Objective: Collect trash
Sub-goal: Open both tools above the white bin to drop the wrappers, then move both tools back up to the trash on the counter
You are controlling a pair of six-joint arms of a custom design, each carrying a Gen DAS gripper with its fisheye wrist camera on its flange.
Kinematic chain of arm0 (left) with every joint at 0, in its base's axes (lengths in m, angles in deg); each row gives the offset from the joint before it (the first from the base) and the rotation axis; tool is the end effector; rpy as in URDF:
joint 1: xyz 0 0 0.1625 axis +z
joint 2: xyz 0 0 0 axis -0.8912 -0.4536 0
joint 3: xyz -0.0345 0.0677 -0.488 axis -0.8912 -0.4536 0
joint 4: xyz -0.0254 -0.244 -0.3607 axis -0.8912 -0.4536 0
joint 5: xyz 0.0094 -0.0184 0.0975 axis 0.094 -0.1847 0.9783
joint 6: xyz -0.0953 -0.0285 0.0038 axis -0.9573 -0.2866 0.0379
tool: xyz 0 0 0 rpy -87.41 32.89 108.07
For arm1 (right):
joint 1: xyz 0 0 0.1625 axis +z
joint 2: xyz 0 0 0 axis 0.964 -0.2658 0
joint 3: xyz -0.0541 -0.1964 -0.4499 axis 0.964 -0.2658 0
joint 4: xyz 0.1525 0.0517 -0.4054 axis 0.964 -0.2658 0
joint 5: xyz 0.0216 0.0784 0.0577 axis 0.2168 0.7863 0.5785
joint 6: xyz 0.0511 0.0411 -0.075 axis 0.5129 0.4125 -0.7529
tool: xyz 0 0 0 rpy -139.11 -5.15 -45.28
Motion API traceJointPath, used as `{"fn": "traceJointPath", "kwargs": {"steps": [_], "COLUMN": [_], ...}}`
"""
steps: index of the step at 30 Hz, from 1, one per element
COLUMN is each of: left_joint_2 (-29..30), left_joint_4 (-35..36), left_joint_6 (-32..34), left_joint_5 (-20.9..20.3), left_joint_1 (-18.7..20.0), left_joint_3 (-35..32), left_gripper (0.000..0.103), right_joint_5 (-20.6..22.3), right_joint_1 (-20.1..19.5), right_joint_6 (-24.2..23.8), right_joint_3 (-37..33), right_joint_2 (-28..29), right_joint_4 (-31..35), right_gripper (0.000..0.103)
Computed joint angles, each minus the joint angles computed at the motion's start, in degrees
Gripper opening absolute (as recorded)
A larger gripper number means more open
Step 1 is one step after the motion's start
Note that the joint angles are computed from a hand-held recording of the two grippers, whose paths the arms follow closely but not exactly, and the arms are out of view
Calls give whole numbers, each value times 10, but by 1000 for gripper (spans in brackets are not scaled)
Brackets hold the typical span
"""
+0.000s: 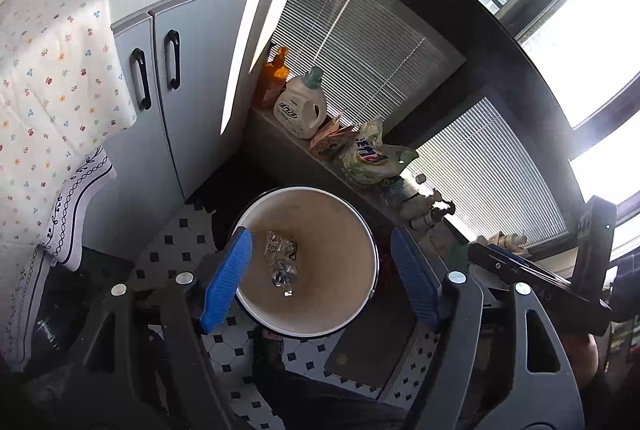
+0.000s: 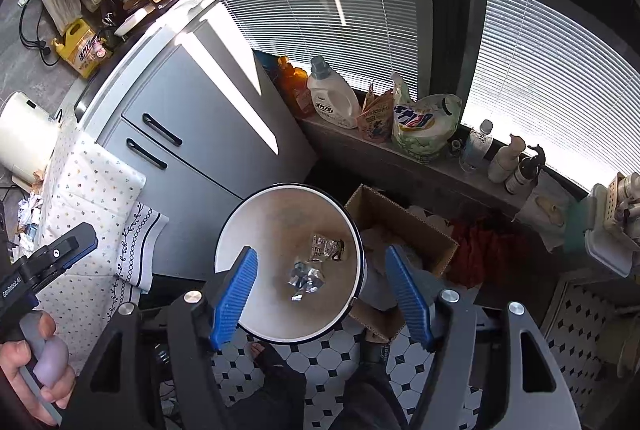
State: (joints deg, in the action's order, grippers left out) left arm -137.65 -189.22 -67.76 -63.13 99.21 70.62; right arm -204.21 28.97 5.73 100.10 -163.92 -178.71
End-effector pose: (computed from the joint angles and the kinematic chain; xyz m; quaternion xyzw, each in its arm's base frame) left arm -0.4060 -0.4968 0.1454 0.2644 0.9538 -0.0763 0.1208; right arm 0.1463 -0.3481 0.3762 -0.1924 -0.8759 0.3346 0.2895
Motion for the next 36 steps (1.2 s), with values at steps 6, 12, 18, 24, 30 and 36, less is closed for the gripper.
{"fn": "traceJointPath", "kwargs": {"steps": [6,12,18,24,30,36], "left_joint_2": [-52,-105,-160,-209,-244,-264], "left_joint_4": [8,26,34,40,38,20], "left_joint_6": [-30,-55,-65,-66,-53,-18], "left_joint_5": [83,149,205,248,274,276], "left_joint_1": [7,21,40,66,100,138], "left_joint_3": [16,23,31,31,23,7], "left_gripper": [86,88,91,91,91,91], "right_joint_5": [9,16,33,61,70,69], "right_joint_1": [34,74,111,135,156,174], "right_joint_6": [-29,-67,-109,-129,-139,-144], "right_joint_3": [-43,-104,-166,-228,-287,-340], "right_joint_2": [64,140,222,296,361,419], "right_joint_4": [-27,-49,-80,-89,-78,-65], "right_gripper": [77,85,94,95,95,95]}}
